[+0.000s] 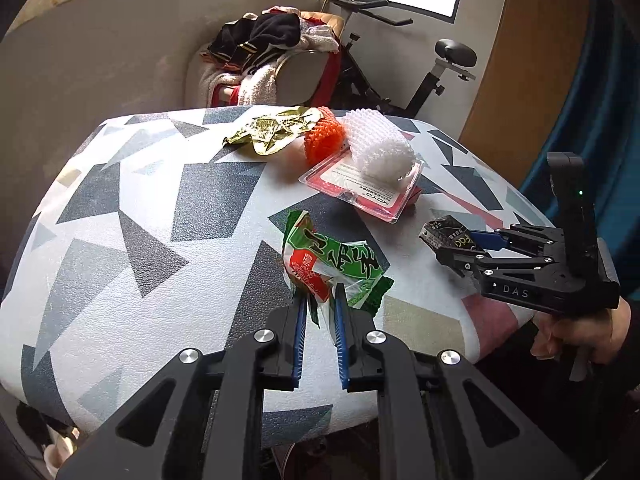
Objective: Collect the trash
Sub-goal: 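Carry the green wrapper toward the bin while the right gripper grasps the black Face wrapper, then lower both wrappers over the brown bin and open both grippers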
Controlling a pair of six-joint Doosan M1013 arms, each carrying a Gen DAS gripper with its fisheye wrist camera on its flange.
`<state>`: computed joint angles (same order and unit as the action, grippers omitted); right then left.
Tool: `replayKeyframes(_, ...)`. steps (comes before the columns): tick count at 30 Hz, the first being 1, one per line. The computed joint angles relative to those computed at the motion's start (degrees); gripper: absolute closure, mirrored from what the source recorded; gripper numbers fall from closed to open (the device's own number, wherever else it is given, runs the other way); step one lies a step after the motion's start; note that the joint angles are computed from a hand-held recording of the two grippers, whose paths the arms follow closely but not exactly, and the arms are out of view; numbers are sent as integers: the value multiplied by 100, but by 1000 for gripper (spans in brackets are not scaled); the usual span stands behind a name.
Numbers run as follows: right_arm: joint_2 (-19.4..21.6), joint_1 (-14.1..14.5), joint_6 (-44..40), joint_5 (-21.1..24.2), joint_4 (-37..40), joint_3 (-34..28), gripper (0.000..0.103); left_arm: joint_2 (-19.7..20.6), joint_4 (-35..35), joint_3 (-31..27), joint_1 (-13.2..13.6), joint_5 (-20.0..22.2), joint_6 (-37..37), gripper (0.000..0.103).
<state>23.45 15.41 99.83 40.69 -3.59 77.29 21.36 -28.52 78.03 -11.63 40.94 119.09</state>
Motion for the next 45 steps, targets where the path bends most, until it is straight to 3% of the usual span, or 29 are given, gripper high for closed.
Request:
replayKeyframes(16,-966,165,21,-1105,185,1207,59,-607,-241,847,20,66,731,90)
replayKeyframes(28,-1121,279,220,-1247,111,1484,59,-835,-252,1275,-52,195,1199,87)
replayKeyframes(36,-1126,298,115,-1247,185,1520,59,-864,-447,1307,-76,300,1470,78)
replayKeyframes(45,-1118,322,108,-1184,205,1555,59,-944,-746,1405,-56,138,1796,54)
